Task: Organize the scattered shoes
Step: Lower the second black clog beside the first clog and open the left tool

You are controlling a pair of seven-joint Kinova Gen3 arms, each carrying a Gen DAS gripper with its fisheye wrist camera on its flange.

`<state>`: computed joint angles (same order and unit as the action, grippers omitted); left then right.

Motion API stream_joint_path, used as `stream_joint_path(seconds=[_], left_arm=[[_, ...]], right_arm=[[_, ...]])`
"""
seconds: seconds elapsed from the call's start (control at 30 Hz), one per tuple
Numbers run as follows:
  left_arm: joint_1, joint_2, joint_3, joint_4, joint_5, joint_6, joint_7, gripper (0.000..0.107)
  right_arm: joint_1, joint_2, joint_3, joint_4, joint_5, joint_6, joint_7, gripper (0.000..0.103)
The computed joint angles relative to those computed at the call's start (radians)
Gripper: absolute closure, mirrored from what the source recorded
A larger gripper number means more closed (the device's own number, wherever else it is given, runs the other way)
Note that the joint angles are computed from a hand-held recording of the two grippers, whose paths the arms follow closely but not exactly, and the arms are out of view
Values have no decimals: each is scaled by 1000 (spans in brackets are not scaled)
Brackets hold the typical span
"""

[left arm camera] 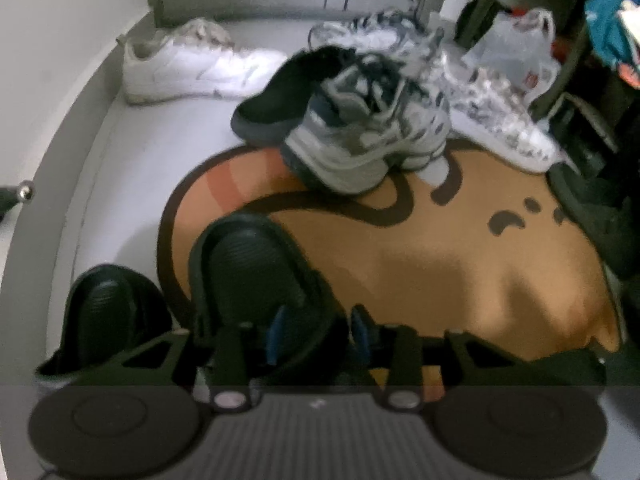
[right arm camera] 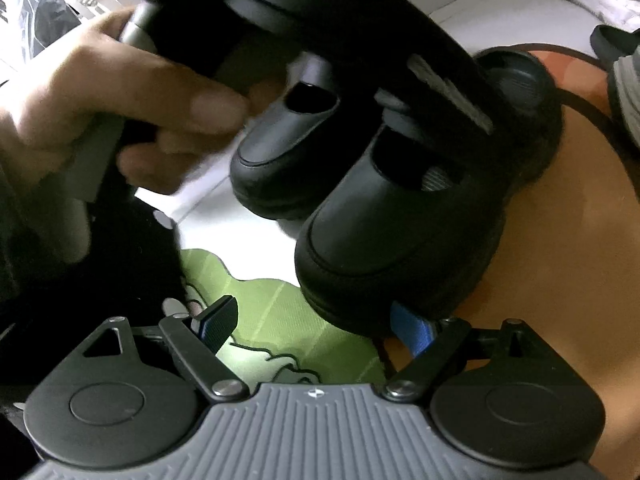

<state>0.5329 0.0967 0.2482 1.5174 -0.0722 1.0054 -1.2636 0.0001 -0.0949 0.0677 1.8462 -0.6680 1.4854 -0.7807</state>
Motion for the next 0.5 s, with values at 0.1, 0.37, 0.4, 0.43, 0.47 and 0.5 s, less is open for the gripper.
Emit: stream_joint_path(seconds=[0.1, 0.37, 0.4, 0.43, 0.47, 0.5], left_arm=[[-13, -18, -4, 1, 37, 1, 1, 52], [-101, -128, -34, 56, 141, -47, 9, 55], [-112, -136, -34, 56, 135, -48, 29, 55], [-123, -143, -33, 56, 127, -49, 51, 56], [-122, -143, -34, 54, 119, -49, 67, 56], [-139, -146, -29, 54, 116, -51, 98, 56]], right_arm=[[7, -2, 7, -8, 7, -3, -8, 15], [24, -22, 27, -42, 22, -22, 10, 15], [27, -25, 31, -47, 23, -33, 12, 15], [31, -28, 35, -52, 24, -43, 13, 15], [35, -27, 41, -58, 25, -54, 12, 15], [38, -25, 43, -62, 28, -64, 10, 15]])
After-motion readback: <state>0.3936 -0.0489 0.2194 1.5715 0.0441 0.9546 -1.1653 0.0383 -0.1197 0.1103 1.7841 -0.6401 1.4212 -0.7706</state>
